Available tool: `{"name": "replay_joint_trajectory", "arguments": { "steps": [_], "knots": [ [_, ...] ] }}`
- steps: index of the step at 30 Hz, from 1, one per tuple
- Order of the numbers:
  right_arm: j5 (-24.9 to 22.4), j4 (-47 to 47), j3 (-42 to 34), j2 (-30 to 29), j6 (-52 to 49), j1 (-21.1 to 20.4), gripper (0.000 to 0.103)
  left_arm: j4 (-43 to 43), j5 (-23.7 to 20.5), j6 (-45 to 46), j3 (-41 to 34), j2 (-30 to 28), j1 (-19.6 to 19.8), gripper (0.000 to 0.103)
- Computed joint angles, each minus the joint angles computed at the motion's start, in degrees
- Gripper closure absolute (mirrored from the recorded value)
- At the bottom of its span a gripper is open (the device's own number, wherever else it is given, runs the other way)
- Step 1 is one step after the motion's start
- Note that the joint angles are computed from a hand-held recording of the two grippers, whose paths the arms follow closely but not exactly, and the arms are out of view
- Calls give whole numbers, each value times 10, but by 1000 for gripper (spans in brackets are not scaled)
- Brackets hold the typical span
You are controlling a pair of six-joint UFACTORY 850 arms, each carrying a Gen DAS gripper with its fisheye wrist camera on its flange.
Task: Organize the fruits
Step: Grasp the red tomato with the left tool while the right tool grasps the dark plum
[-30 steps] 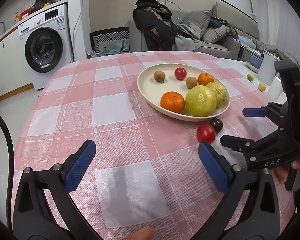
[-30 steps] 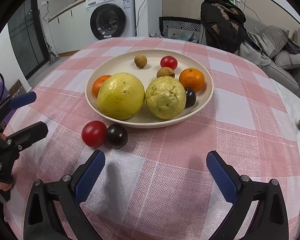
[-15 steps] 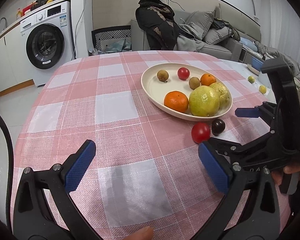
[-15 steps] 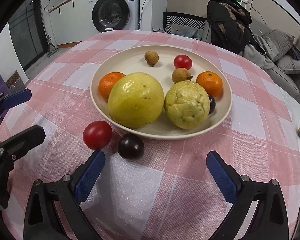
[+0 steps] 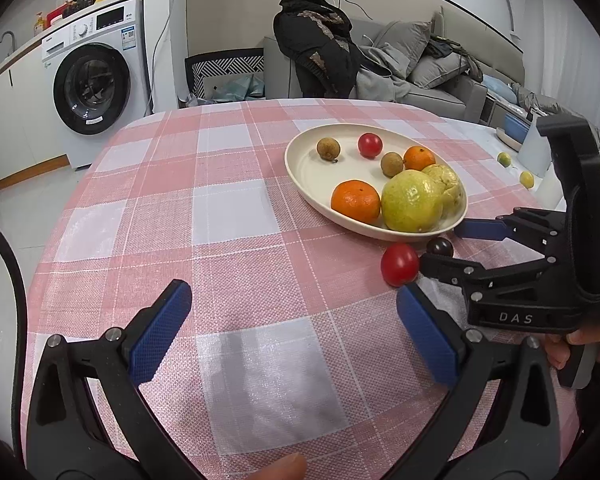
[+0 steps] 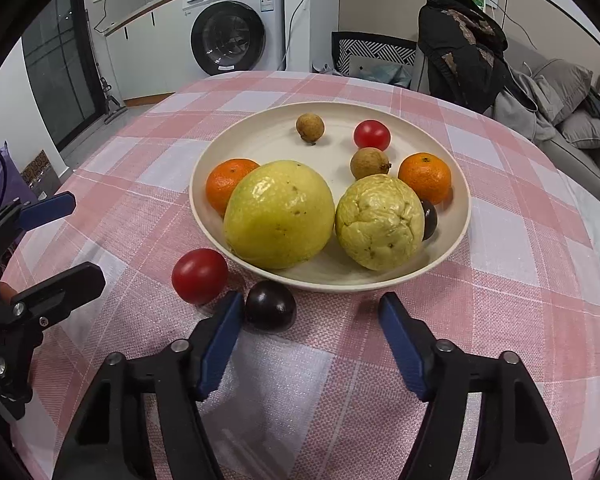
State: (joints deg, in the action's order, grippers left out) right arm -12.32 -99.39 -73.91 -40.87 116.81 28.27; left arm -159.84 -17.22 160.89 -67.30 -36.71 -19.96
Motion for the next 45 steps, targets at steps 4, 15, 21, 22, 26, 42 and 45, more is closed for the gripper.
{"name": "replay_joint_trajectory", "arguments": {
  "steps": [4, 15, 21, 22, 26, 42, 45],
  "knots": [
    [3, -25, 2, 2, 27, 1, 44, 1, 0, -1, 0, 0, 0, 1],
    [17, -149, 15, 9, 156, 0, 62, -2, -1, 2, 2, -1, 0, 1],
    [31, -309, 23, 13, 311, -3, 78, -11, 0, 13, 3, 0, -2, 1],
    [29, -304, 24, 13, 304, -2, 78, -12, 0, 16, 2, 0, -2, 1],
    [32, -343, 28, 17, 346, -3, 78, -22, 2, 30, 2, 0, -5, 1],
    [-32, -517, 102, 71, 530, -6, 78, 147, 53, -132, -40, -25, -24, 1],
    [-38, -495, 107, 75, 512, -8, 78, 206, 70, -198, -60, -39, -29, 1]
  ]
}}
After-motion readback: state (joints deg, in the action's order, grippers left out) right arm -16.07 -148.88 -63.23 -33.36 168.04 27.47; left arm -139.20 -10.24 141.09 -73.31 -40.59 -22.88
